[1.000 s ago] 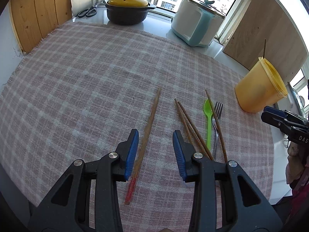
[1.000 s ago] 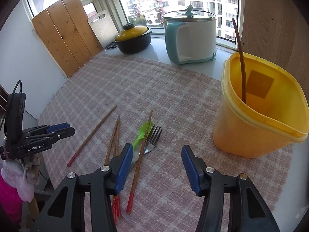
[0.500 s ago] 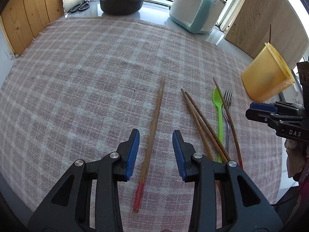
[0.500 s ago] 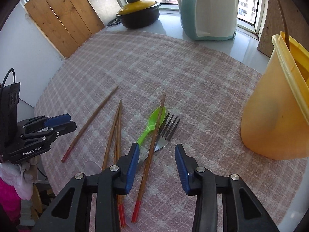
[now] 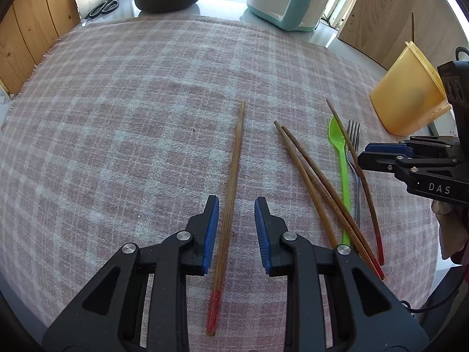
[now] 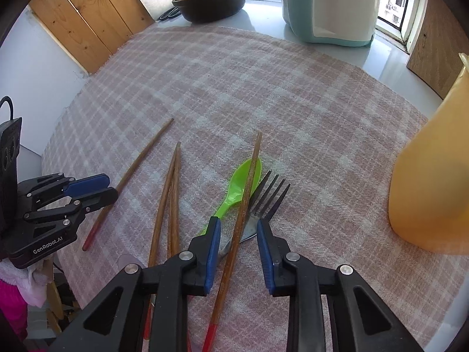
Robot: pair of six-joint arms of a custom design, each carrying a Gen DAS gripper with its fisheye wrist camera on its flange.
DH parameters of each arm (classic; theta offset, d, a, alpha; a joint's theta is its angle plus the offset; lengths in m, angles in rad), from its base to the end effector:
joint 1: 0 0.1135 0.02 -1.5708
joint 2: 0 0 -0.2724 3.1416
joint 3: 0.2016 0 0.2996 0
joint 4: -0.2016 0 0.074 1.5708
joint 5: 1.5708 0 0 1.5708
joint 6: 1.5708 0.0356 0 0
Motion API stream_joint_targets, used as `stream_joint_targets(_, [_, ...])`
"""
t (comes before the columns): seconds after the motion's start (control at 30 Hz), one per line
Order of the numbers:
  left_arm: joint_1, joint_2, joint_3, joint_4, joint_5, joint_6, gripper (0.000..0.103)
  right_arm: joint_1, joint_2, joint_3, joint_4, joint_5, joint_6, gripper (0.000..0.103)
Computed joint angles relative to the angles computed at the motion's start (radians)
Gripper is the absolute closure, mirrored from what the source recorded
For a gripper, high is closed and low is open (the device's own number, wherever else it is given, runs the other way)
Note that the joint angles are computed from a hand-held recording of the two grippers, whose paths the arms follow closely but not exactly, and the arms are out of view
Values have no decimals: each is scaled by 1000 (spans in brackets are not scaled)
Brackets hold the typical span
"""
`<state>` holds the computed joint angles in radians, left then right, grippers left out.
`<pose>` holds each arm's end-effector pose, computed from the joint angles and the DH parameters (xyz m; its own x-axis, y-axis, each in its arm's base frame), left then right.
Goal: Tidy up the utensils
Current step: 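Close the left tool on a red-tipped chopstick while the right tool grasps another chopstick, then carry both held chopsticks upright to the yellow container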
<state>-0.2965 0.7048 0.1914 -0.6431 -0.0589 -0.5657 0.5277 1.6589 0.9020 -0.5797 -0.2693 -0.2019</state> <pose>0.1362 -0.0394 0.0978 -0.8833 -0.2896 -0.3687 -0.2421 0.9552 -0.1703 0.2749 0.1712 0.1215 -0.7153 -0.6406 -0.2792 -0.6963 0.6872 0.2070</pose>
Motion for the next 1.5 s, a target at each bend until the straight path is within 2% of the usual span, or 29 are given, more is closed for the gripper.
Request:
stream_joint_targets(0.37, [51, 96, -9, 87, 25, 58, 79, 41, 63, 44, -6, 58, 29, 84])
stream_joint_targets(0.43, [58, 131, -4, 108, 27, 69, 84, 48, 70, 50, -9, 72, 34, 85])
stream_joint_targets(0.53, [64, 178, 1, 141, 33, 81, 85, 49, 78, 60, -14, 74, 34, 86])
stream_joint_targets(0.7, [104, 175, -8, 157, 61, 97, 96, 60, 88, 72, -20, 94, 35, 92])
stream_joint_targets(0.97, [108, 164, -15, 162, 72, 88, 98, 57, 95, 78, -25, 95, 36, 97])
stream_joint_targets(1.1, [135, 109, -28, 133, 103, 75, 98, 51, 85, 69, -19, 77, 51, 98])
stream_joint_targets(1.23, [155, -6, -38, 55, 124, 66, 98, 39, 47, 45, -16, 60, 47, 99])
stream_joint_targets(1.5, [133, -182, -21, -89, 100, 23, 98, 20, -42, 6, -17, 41, 34, 99])
